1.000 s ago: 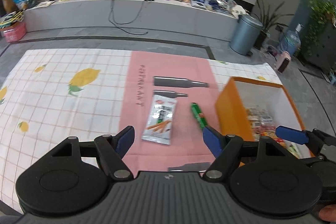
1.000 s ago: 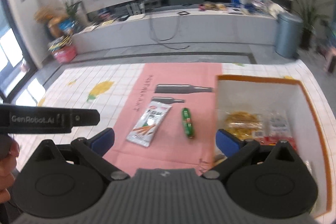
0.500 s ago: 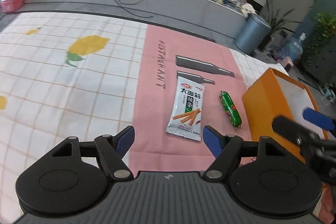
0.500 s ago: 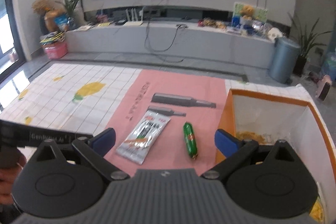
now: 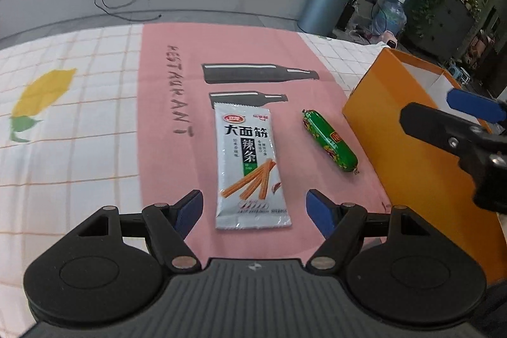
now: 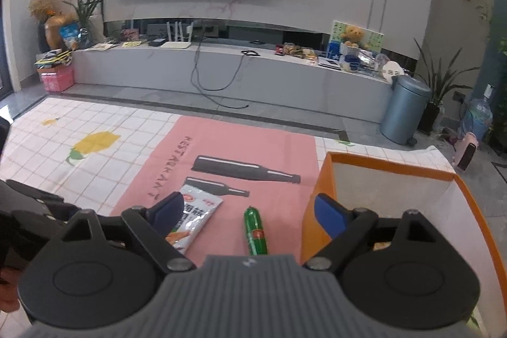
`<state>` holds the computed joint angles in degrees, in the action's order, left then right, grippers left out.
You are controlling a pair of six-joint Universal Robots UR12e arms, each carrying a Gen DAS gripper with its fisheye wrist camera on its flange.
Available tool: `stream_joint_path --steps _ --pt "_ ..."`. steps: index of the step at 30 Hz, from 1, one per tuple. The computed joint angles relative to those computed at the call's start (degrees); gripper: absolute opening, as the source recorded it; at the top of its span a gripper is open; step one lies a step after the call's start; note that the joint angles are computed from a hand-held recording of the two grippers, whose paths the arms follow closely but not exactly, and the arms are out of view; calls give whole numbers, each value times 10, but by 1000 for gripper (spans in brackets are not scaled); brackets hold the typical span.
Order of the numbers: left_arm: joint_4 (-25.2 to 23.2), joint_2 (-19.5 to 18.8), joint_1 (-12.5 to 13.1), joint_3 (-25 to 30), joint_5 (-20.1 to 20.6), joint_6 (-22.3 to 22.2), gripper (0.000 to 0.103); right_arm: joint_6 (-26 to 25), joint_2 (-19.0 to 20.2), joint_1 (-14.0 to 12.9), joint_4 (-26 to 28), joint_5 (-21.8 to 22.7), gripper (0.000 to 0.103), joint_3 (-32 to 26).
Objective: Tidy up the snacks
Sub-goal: 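Grasp the white spicy-strip packet with the left gripper while the right grasps the green sausage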
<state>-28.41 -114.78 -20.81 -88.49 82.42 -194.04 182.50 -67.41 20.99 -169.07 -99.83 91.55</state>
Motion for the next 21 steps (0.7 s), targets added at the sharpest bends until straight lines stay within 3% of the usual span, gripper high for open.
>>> stream_joint_path --steps 7,12,13,14,15,21 --pt "-19 -36 -4 38 7 -27 87 12 5 -8 6 -13 89 1" --pt "-22 -51 -21 60 69 -30 87 41 4 -11 12 -13 89 1" --pt "-20 -53 -23 62 81 -30 85 43 4 -12 9 -12 89 2" --pt "-20 -54 -27 63 99 -27 67 42 4 -11 6 -12 89 2" --pt "-31 -56 -33 68 126 -19 58 40 4 -11 4 -11 89 2" --pt "-39 -44 -29 57 127 -30 55 37 6 -8 4 -3 91 3"
